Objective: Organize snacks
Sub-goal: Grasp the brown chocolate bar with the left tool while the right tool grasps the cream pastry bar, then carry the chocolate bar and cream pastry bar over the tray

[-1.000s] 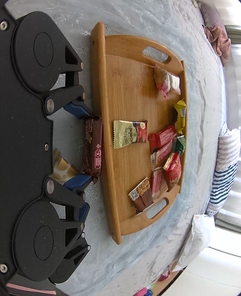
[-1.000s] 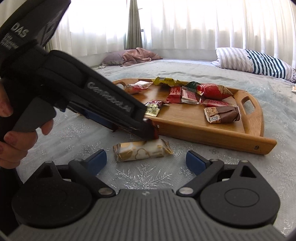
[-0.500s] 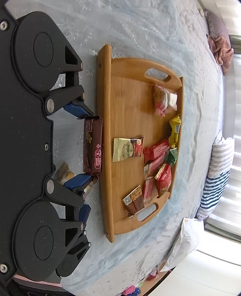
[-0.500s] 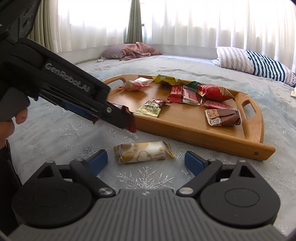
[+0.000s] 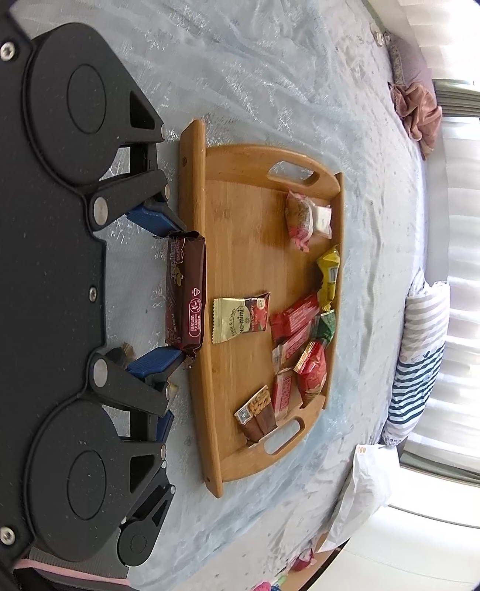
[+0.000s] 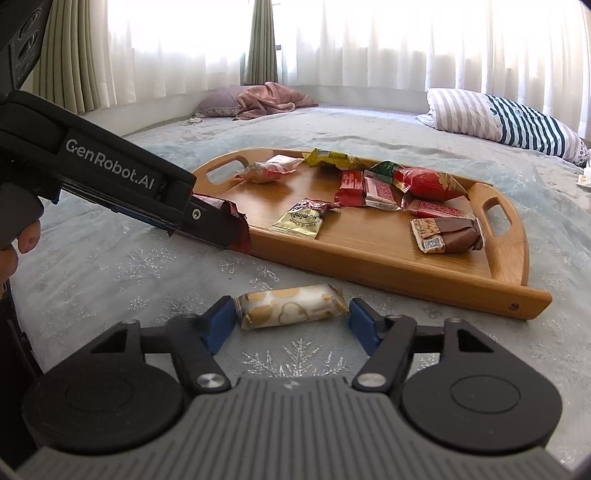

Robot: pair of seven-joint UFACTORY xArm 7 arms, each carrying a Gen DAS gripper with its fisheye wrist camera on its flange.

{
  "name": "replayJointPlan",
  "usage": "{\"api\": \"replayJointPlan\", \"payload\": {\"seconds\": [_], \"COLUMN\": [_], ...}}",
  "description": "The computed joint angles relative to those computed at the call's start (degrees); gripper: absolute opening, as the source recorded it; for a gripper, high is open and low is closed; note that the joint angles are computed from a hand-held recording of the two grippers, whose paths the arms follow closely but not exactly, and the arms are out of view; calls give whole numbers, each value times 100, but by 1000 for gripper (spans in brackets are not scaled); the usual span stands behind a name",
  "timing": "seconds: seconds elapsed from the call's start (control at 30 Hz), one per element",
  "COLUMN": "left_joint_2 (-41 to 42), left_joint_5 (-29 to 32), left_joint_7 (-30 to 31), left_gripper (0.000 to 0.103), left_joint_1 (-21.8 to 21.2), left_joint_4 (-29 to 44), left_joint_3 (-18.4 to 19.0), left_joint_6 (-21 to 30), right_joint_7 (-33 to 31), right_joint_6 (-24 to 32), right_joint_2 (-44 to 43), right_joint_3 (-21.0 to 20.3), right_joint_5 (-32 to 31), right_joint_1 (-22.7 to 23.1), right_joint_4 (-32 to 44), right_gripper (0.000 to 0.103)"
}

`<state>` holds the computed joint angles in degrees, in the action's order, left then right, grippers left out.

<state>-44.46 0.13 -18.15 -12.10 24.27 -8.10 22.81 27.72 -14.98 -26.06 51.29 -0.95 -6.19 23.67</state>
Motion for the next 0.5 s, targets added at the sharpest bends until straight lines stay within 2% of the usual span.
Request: {"api": "replayJointPlan", "payload": {"seconds": [0.2,0.5], "left_joint_2": [-136,-316], "left_joint_5": [108,159], "left_joint_7": [1,137], "left_gripper": [63,63], "left_joint_1": [101,218], "left_joint_4": [-76,-148], "left_joint_3": [-27,79], "left_joint_6": [-75,-131], "right_joint_7": [135,456], "right_joint_6": [52,273], "right_joint_2": [-139,-554], "right_joint_3": [54,-265], "right_joint_5": [30,-188], "right_joint_1": [15,321], "right_joint_4": [-32,-179], "right_gripper": [63,62]}}
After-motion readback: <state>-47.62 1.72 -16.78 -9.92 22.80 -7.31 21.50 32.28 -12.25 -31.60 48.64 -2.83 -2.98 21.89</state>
